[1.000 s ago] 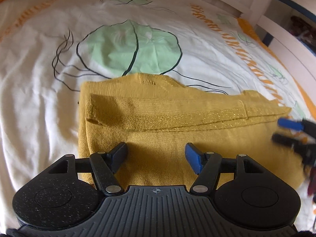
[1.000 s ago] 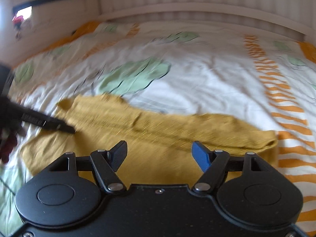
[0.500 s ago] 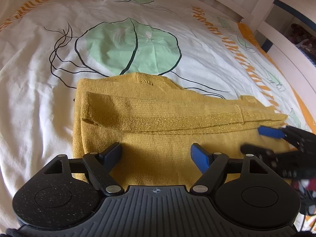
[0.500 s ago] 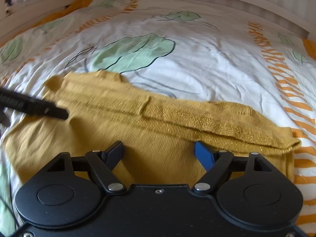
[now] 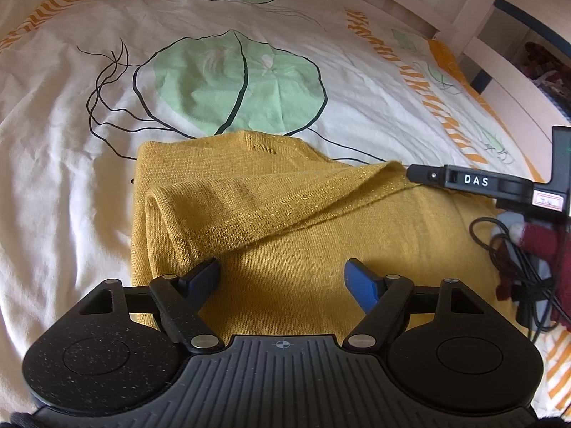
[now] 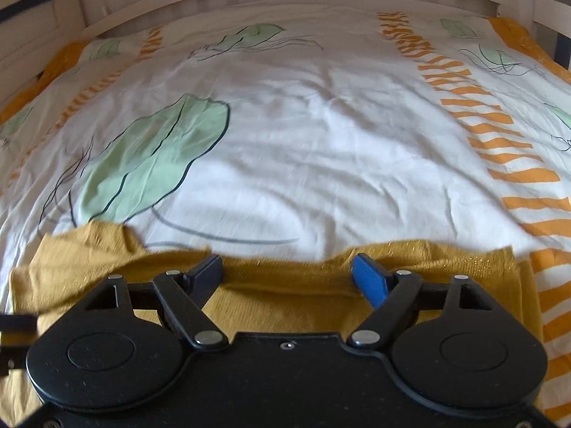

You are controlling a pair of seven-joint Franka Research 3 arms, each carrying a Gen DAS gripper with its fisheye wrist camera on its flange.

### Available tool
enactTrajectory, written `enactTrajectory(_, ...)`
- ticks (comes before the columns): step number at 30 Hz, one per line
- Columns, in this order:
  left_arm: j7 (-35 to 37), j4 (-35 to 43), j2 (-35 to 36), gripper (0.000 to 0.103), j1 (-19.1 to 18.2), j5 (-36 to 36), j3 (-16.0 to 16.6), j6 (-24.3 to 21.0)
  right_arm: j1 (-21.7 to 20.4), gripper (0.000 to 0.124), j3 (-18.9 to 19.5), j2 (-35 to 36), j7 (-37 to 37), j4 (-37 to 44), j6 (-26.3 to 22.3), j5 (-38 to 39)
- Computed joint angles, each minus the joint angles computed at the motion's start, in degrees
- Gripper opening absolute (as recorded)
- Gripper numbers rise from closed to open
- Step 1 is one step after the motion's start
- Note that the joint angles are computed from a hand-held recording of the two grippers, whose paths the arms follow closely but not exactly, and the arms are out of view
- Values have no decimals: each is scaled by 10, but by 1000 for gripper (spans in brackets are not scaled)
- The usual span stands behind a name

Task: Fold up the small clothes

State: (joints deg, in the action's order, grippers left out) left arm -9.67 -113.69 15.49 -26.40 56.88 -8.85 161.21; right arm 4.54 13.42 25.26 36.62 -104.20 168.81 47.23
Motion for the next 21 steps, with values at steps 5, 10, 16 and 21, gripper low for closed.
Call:
enactTrajectory(5, -51, 3, 2, 76, -6, 49, 15, 12, -27, 82, 22, -13, -19, -8, 8, 48)
enactTrajectory(10, -118, 14, 3, 76, -10, 126, 24, -10, -59, 82, 43, -61, -135, -45, -13, 146)
enactTrajectory(16, -237, -4, -12, 76, 11, 198, 20, -20, -66, 82, 17, -132, -235, -111, -62, 232)
enactTrajectory(21, -331, -13, -21, 76, 29, 255, 9, -20, -45, 82, -17, -166, -282, -153, -79, 264)
